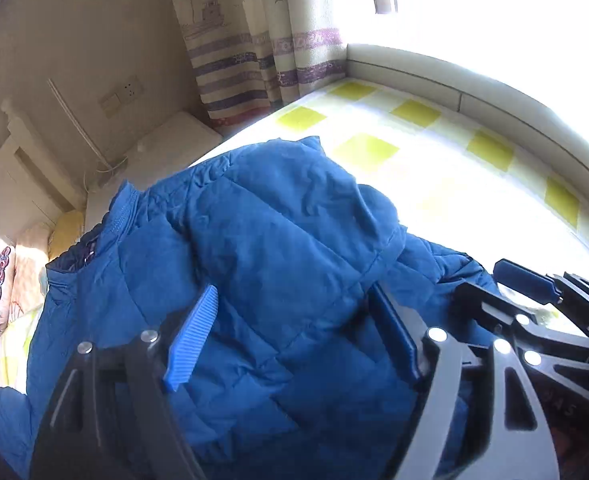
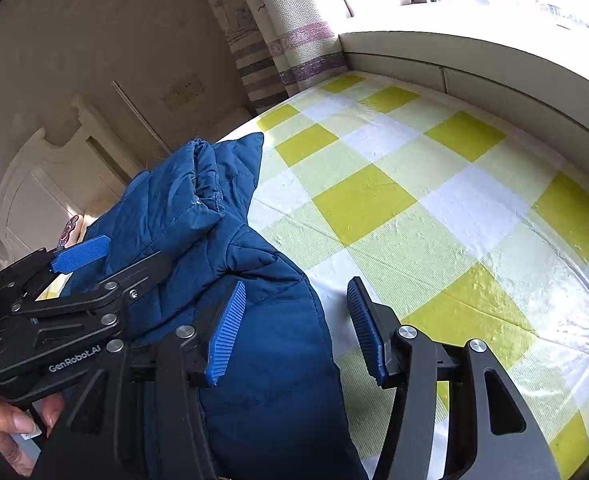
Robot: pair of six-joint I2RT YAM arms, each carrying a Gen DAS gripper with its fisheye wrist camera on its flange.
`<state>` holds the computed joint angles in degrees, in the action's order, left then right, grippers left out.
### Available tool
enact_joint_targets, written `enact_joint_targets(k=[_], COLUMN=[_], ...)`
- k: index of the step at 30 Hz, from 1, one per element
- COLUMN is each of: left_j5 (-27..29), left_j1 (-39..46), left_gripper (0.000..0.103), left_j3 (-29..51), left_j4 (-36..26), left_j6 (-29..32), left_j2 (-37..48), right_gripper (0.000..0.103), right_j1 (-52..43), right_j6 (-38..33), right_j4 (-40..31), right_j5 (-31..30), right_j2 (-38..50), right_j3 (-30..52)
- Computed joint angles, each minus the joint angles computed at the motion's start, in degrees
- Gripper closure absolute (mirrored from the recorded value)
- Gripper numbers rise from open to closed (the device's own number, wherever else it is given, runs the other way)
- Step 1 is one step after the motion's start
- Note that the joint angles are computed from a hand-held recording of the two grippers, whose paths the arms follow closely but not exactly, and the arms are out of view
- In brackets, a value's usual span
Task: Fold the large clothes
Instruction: 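Grasp the other buttoned sleeve with the left tool and fold it across the body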
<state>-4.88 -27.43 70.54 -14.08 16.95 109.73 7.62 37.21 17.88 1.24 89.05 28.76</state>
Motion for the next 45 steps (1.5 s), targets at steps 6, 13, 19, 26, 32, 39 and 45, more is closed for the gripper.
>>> enact_joint_targets(k=[6,13,19,26,32,39,45], left_j5=[16.8,59.9,69.5,68.2,72.9,67.9,60.7], left_j1=[8.6,48.4,71.5,68.4,61.1,58.4,57.7], left_gripper=[0.077,0.061,0.01,0.006,0.014,0.018,0.093], left_j3=[-8.8,-19.7,-15.5,-5.8,-1.1,-4.2,-11.0], left_j4=[8.3,20.5,11.2,-0.5,-1.8,18.4,24.1], left_j6=[-7.3,-35.6,-28.2,-20.4,-24.7,-51.0,-44.6], left_j2=[-8.3,-12.6,0.5,4.5,9.3,11.7,2.1], right_gripper=[0.05,0.05,0.049,0.049,0.048,0.047,0.045], right_j1=[0.8,-0.3,-0.2,0.2,0.8,1.0,0.7], right_j6=[1.0,1.4,1.0,1.0,0.6,0.6,0.8], right_j4=[0.6,2.4,2.1,1.7,0.6,0.4,1.2], right_j5=[0.3,-1.2,-0.9,-0.3,0.7,0.8,0.3], right_j2=[-0.6,-0.6,-0.6,-0.7,-0.4,-0.4,-0.7], right_j3=[-0.7,-1.7,-1.6,-1.5,-0.8,-0.6,-1.3])
